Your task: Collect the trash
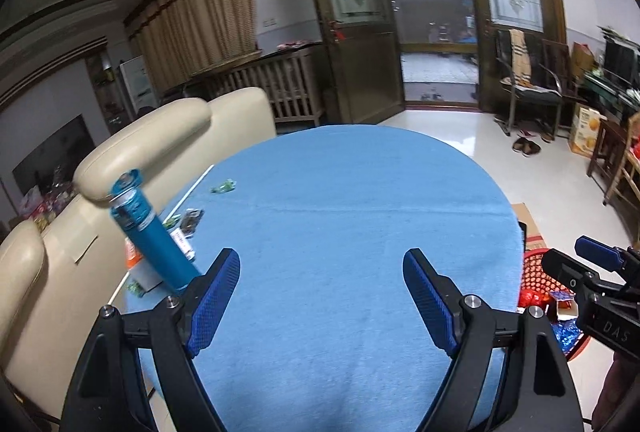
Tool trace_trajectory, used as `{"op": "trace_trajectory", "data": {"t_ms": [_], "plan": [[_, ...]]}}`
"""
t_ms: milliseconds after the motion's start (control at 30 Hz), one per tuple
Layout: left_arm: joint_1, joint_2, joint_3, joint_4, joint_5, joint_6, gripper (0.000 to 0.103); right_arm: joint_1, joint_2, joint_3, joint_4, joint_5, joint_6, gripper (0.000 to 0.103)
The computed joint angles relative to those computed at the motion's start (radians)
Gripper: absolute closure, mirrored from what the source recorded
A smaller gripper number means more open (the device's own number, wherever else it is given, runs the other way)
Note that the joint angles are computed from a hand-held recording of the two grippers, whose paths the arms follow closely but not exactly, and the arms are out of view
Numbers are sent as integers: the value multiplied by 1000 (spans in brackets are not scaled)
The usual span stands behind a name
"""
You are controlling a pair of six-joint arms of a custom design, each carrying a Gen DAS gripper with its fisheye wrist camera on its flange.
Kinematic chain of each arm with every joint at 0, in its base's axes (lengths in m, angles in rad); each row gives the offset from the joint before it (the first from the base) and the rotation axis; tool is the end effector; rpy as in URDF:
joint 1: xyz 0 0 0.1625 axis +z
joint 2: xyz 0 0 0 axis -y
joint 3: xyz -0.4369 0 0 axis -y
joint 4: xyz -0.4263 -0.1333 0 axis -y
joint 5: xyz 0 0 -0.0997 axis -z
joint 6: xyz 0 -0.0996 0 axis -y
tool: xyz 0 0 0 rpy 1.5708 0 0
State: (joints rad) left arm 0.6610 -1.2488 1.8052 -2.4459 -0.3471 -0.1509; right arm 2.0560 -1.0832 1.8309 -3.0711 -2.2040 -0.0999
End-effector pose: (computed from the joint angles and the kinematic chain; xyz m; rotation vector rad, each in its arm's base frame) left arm -0.3387 -0.5509 0.3509 0.5373 1.9632 -0.9983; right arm 0.3666 -0.5358 0.2682 0.4025 -2.4352 1.1029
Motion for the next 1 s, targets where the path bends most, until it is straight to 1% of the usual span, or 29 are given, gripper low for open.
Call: {"op": "trace_trajectory", "data": {"t_ms": [133, 300, 433, 633, 1000], "plan": [[4, -36, 16, 20, 12, -35, 19, 28, 38, -30, -10, -13, -37, 34], [8, -72, 34, 21, 38, -53, 19, 57, 78, -63, -15, -12, -60, 34], [10, -112, 56, 9, 24, -61, 19, 74, 102, -80, -23, -8, -91, 34], [5, -145, 85, -1, 69, -68, 19, 96, 132, -97, -37, -7, -113, 34], [7, -188, 109, 6, 107, -82, 19, 126, 175, -116, -75, -12, -142, 34]]}}
